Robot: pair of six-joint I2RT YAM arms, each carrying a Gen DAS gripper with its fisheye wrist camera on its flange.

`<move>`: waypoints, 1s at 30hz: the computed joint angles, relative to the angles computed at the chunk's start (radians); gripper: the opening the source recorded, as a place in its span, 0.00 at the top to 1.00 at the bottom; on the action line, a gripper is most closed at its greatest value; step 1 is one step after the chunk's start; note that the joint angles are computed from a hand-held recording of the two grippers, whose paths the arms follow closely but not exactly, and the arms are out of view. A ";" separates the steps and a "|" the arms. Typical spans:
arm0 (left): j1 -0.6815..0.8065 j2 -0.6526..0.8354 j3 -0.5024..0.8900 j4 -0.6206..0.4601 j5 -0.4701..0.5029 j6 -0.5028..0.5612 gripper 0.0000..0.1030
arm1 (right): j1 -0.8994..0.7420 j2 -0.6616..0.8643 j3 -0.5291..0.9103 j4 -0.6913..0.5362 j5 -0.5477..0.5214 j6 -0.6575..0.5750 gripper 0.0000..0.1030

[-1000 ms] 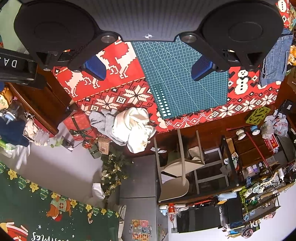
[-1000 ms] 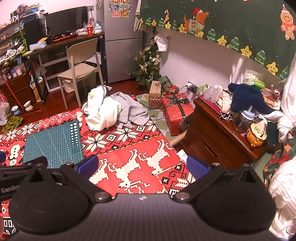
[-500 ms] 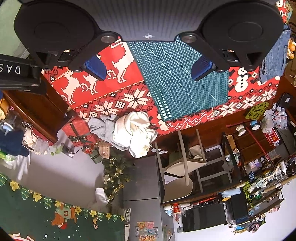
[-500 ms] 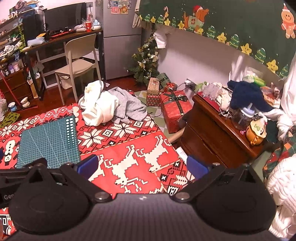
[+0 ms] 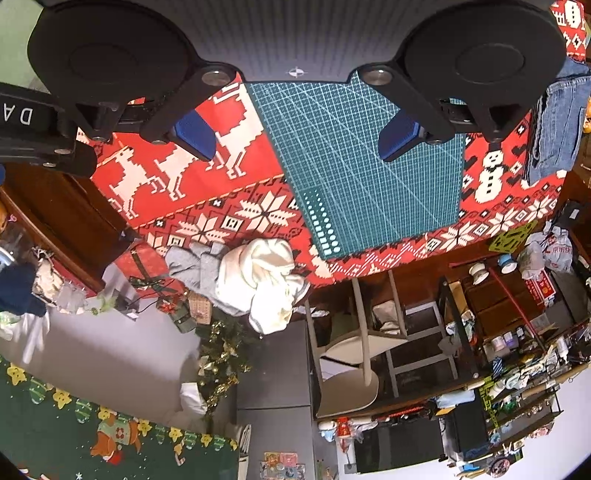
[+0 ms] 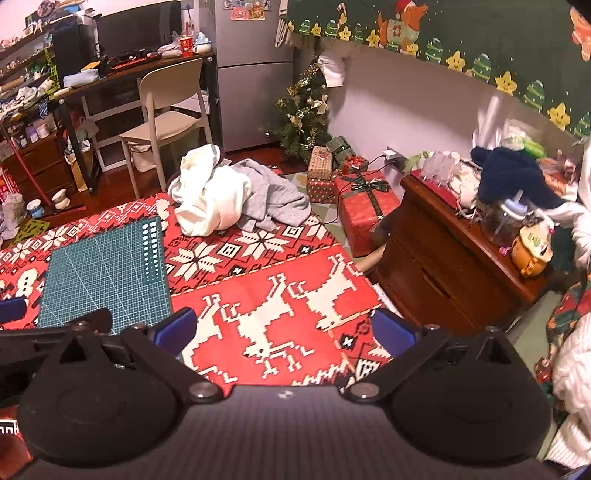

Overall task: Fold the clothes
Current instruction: 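Move both grippers toward the cream sweater pile on the blanket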

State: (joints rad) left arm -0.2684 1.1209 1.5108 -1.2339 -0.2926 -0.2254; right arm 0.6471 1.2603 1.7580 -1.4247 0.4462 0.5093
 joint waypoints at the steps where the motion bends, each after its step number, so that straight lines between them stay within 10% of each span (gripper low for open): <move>1: 0.001 -0.008 -0.016 0.011 -0.003 -0.001 0.08 | 0.005 -0.006 -0.023 0.012 0.005 0.011 0.01; 13: -0.003 -0.112 -0.241 0.208 -0.051 -0.017 0.10 | 0.110 -0.093 -0.285 0.218 0.191 0.071 0.01; 22: 0.176 -0.024 -0.268 0.283 0.205 0.078 0.09 | 0.010 -0.051 -0.354 0.324 0.081 -0.003 0.01; 30: 0.216 0.072 -0.274 0.377 0.240 0.087 0.08 | -0.042 0.041 -0.359 0.443 0.085 -0.078 0.01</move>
State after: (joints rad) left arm -0.0523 1.1925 1.2370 -0.8564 -0.0529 -0.1379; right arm 0.6047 1.3017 1.3990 -0.9822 0.5312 0.4310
